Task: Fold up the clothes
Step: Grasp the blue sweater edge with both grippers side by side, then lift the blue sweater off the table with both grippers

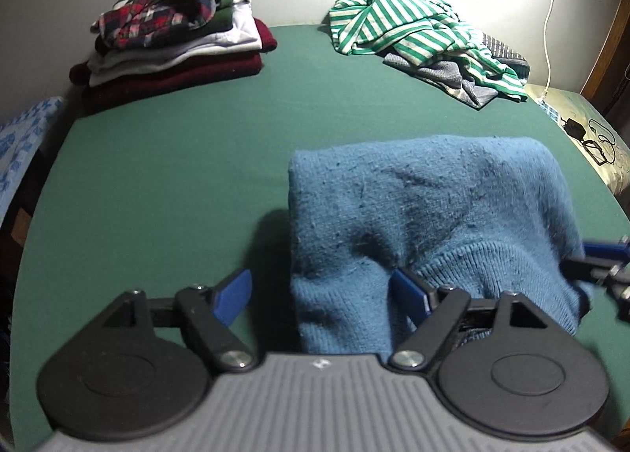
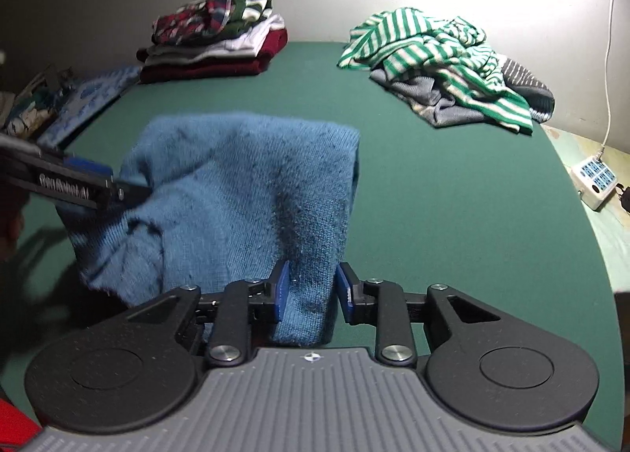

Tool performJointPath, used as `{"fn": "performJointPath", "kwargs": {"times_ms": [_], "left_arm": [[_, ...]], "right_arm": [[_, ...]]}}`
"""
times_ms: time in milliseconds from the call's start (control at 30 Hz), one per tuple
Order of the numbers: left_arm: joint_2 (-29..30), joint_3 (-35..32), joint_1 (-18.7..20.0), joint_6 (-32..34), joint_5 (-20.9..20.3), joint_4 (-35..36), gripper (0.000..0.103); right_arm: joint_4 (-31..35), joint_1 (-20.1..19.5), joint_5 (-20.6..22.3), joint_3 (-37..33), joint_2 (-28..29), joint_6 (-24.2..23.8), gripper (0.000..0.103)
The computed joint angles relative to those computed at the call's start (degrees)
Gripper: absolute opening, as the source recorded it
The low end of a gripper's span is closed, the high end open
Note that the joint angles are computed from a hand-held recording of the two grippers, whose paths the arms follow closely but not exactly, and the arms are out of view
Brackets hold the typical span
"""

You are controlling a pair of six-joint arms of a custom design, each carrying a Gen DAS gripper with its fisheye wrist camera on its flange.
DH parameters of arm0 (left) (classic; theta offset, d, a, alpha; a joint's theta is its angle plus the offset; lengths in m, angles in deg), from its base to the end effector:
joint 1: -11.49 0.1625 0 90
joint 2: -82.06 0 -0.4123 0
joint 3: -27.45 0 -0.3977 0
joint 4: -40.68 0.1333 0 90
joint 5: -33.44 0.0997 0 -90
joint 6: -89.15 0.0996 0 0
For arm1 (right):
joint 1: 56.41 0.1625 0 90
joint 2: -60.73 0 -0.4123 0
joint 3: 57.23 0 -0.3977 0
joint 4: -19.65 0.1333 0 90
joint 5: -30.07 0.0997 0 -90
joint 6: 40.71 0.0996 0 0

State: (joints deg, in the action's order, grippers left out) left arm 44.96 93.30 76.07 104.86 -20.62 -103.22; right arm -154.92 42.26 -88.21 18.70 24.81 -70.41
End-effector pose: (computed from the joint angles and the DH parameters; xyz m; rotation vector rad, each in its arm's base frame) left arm -0.1711 -0.8067 0.1893 0.7049 2.3909 -0.6208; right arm 0.2014 -0.7493 0.1561 0.5535 -2.3428 0.8546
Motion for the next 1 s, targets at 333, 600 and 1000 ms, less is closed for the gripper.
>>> {"fn": "performJointPath", "kwargs": {"times_ms": [333, 600, 1000], "left_arm": [[1.48, -3.18, -0.24, 1.52, 1.93, 3.43, 0.091], [2.05, -4.92, 0.14, 0.83, 1.32, 5.47, 0.096], [2.23, -4.03, 0.38, 4.25, -0.46, 1.90, 0.098]], "right_arm": [[-6.74, 1.34, 2.03, -12.27, 7.42, -3.18, 0.031], [-3.42, 0.75, 0.98, -23.47, 15.09, -5.68, 0.030], [-3.23, -1.52, 1.74, -21.94, 15.03, -1.96, 0.030]]}}
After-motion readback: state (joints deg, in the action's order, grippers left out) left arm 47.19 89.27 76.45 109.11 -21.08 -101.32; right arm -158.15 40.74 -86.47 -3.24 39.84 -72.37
